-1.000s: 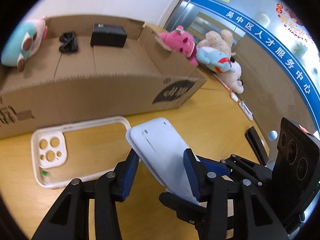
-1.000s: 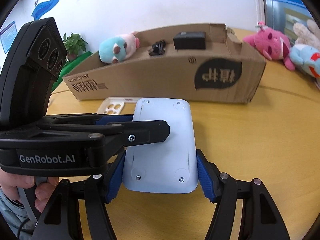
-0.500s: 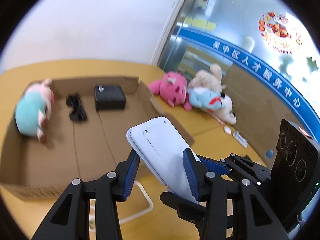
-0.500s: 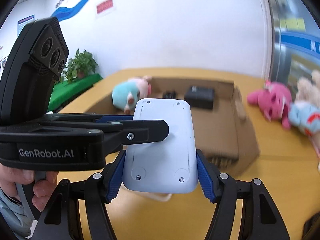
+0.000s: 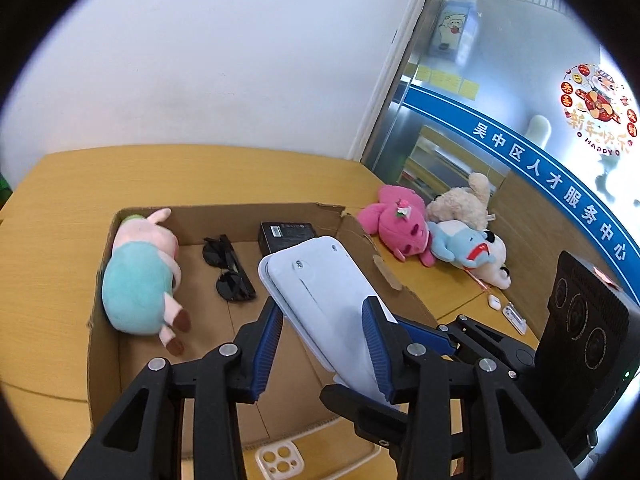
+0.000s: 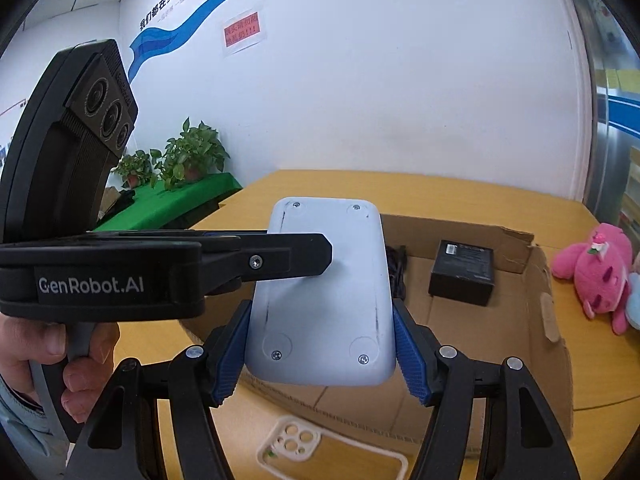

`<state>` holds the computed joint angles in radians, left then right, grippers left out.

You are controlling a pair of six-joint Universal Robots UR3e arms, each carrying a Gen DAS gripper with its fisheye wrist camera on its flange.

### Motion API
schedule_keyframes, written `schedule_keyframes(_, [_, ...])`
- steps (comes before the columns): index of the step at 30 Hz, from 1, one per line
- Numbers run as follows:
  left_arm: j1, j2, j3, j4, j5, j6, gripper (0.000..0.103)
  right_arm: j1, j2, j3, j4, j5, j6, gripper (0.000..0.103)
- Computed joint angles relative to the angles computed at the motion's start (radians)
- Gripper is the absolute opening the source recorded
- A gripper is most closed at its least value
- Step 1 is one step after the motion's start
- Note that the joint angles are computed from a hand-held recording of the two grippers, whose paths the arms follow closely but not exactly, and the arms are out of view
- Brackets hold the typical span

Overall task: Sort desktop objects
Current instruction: 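Carry the power bank over the cardboard box with the right gripper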

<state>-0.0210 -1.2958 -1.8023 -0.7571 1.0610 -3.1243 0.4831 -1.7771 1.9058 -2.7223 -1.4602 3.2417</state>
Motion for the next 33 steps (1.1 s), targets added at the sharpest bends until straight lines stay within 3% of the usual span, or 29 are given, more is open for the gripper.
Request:
schedule_keyframes(8, [-0.129, -0.431, 0.421, -0.035, 0.031, -0.017, 0.040, -0.237, 0.043, -0.087, 0.110, 0.146, -0.050, 0.064])
schedule_keyframes(14, [-0.210, -0.807, 0.796, -0.176, 0.011, -0.052, 0.039, -0.419, 0.134, -0.116, 0.233, 0.216, -0.125, 0.064])
schedule_keyframes(20, [-0.270, -1.114, 1.186, -0.416, 0.032, -0.068, 0.035, -0.448, 0.326, -0.229, 0.377, 0.130, -0.128, 0.064])
schedule_keyframes(23, [-0.267, -1.192, 1.287, -0.482, -0.002, -0.100, 0.035, -0.490, 0.385, -0.302, 0.495, 0.173, -0.119, 0.064])
schedule_keyframes(29, [-0.281, -1.342, 1.511, -0.628, -0.018, -0.129, 0.035, -0.458, 0.502, -0.486, 0.708, 0.083, -0.133, 0.064])
schedule_keyframes(33, [-0.277, -1.376, 1.532, -0.632, -0.033, -0.152, 0.036, -0.449, 0.551, -0.554, 0.781, 0.044, -0.121, 0.064])
